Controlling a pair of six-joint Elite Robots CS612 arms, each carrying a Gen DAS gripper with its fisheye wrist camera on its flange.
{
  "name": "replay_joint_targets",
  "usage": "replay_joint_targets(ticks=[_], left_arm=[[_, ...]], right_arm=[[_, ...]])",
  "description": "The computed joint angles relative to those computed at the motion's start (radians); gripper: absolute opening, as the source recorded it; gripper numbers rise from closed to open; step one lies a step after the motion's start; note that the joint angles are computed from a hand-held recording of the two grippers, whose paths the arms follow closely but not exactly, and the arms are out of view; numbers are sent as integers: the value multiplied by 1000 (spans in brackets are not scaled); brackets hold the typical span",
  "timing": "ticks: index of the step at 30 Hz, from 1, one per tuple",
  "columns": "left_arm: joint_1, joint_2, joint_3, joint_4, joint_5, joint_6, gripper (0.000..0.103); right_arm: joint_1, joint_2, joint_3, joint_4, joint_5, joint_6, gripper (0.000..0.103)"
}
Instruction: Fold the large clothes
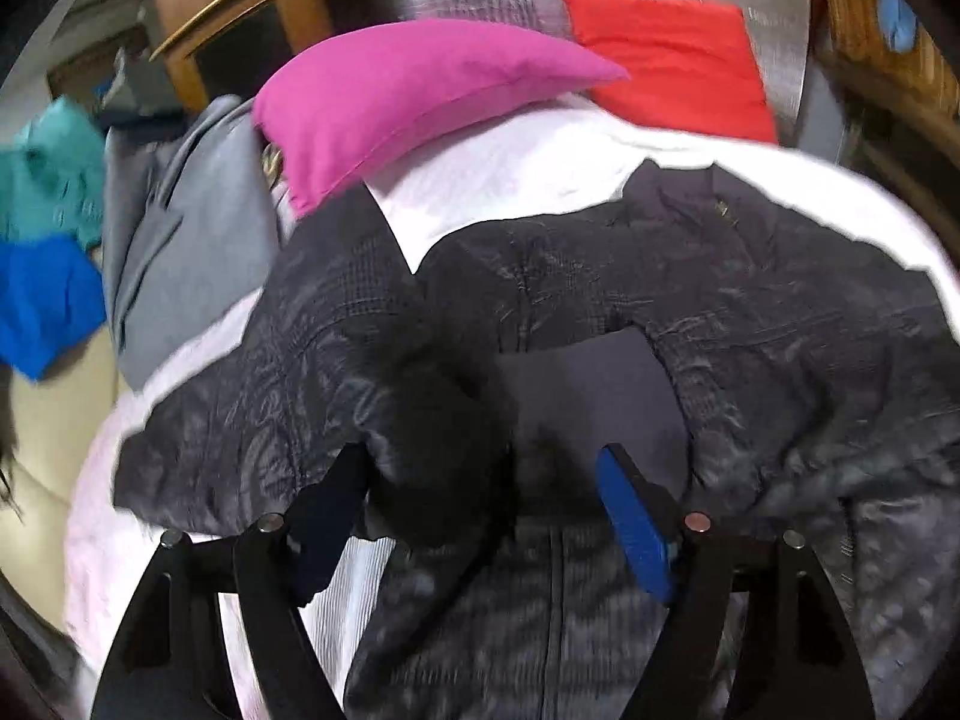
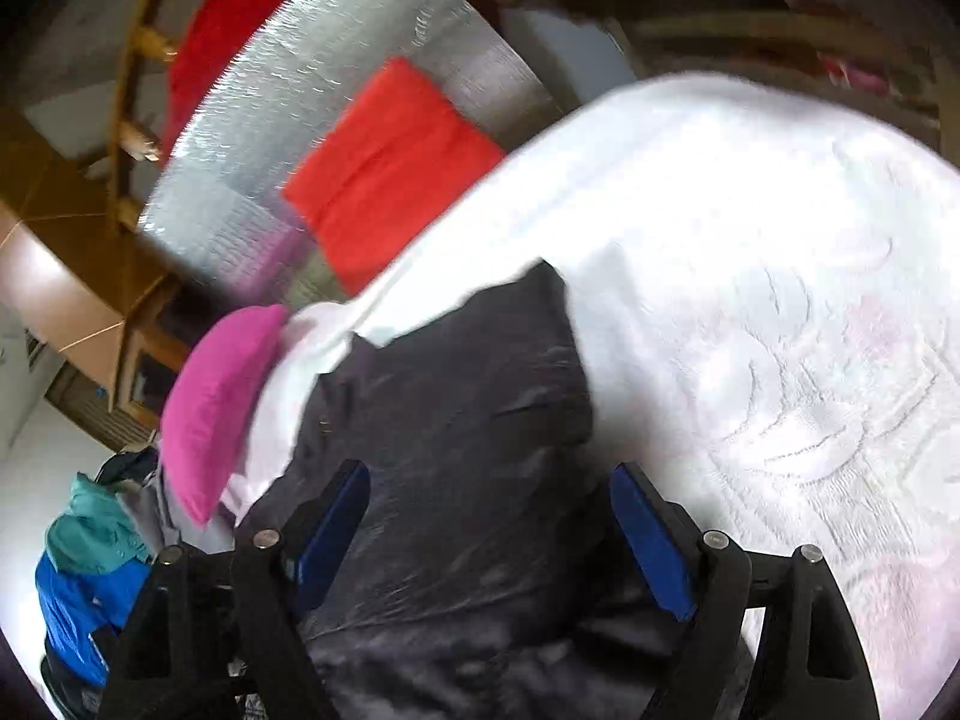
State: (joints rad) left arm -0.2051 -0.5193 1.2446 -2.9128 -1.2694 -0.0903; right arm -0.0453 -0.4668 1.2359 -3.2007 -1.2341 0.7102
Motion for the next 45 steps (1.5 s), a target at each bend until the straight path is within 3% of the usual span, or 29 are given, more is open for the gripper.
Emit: replay_joint_targets(ticks=[3, 5, 8, 9, 11, 13, 15, 18, 20, 23, 25, 27, 31, 34, 37, 40, 42, 45], left_arm=[[-11, 45, -92, 159, 40, 14, 79], [-16, 65, -124, 199, 62, 25, 80], [-19, 77, -150, 229, 87, 1, 79], [-23, 82, -163, 248, 110, -9, 77], [-29, 94, -185, 274, 150, -17, 77], [-33, 98, -196, 299, 169, -38, 77], [-38, 82, -178, 294, 170, -30, 77], [-33, 13, -51, 143, 104, 25, 77], [-18, -41, 47, 22, 19, 34, 77], [23, -120, 191, -142, -63, -16, 80], [55, -147, 250, -207, -82, -73, 84], [96, -158, 281, -215, -60, -156, 84], [187, -135, 236, -72, -62, -339, 84], [248, -96, 166, 8, -136, -439, 84], [297, -43, 84, 64, -270, -526, 84], [315, 7, 22, 68, -343, -627, 83], [315, 39, -22, 63, -369, -655, 80], [321, 82, -87, 76, -416, -681, 64]], right_arm=[[12, 22, -48, 102, -32, -23, 73], [21, 21, -59, 145, -78, -38, 48], [19, 12, -35, 94, -65, -49, 33], [17, 7, -23, 71, -56, -55, 32], [25, 4, -26, 71, -73, -91, 32], [37, 12, -62, 197, -93, -116, 33], [38, 1, -52, 199, -100, -106, 33], [45, -34, -2, 124, -138, -97, 44], [56, -64, 58, -7, -161, -115, 71], [88, -100, 117, -88, -228, -232, 74], [102, -118, 149, -110, -228, -275, 74], [104, -136, 209, -157, -186, -282, 74], [114, -146, 262, -191, -123, -297, 74], [131, -147, 264, -165, -109, -335, 74], [140, -142, 256, -173, -101, -352, 74], [147, -142, 256, -193, -121, -376, 74], [150, -140, 252, -187, -142, -391, 74], [142, -137, 249, -182, -143, -374, 74]])
